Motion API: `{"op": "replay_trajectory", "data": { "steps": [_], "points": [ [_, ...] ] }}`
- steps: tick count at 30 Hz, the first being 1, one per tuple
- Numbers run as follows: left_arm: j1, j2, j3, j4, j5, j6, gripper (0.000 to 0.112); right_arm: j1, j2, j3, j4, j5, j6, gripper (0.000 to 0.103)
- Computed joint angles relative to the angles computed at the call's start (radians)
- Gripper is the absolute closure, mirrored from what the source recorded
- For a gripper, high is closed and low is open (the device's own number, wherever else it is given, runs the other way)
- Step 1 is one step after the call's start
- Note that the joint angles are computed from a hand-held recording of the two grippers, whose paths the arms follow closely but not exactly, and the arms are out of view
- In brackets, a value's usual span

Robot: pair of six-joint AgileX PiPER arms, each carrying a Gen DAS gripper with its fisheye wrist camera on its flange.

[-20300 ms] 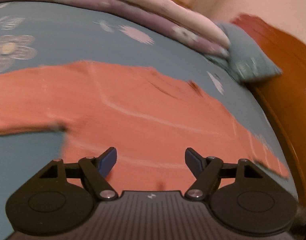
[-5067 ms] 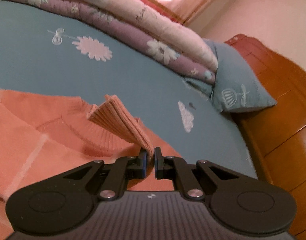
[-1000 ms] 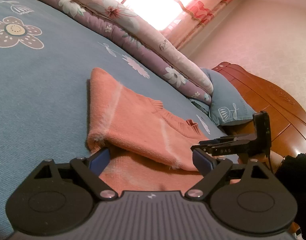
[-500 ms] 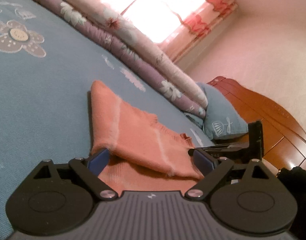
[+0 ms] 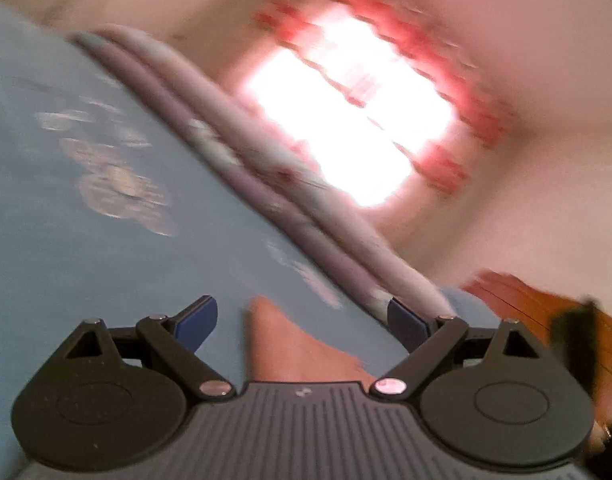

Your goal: Fold clothes

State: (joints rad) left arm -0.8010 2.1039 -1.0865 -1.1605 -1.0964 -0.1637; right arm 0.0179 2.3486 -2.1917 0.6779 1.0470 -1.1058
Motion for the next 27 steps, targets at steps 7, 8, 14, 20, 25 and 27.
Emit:
{"op": "replay_trajectory", "data": {
  "steps": [7,8,14,20,25,27],
  "points": [
    [0.022,-0.052,-0.006,-0.164,0.064,0.031,0.020,0.086,-0.086,0.234,0.025,0.039,-0.113,0.083],
    [0.029,-0.057,0.003,-0.150,0.077,0.005,0.020,0.095,-0.097,0.267,0.020,0.018,-0.127,0.083],
    [0.047,-0.050,0.004,-0.117,0.096,-0.017,0.020,0.132,-0.094,0.314,0.023,-0.077,-0.073,0.074],
    [0.038,-0.050,0.027,-0.091,0.081,-0.060,0.020,0.167,-0.160,0.480,0.100,-0.265,-0.013,0.050],
    [0.045,-0.054,0.037,-0.082,0.077,-0.096,0.020,0.211,-0.235,0.673,0.256,-0.506,-0.262,0.078],
    [0.051,-0.055,0.041,-0.071,0.081,-0.106,0.020,0.184,-0.212,0.635,0.307,-0.424,-0.310,0.077]
  ]
}}
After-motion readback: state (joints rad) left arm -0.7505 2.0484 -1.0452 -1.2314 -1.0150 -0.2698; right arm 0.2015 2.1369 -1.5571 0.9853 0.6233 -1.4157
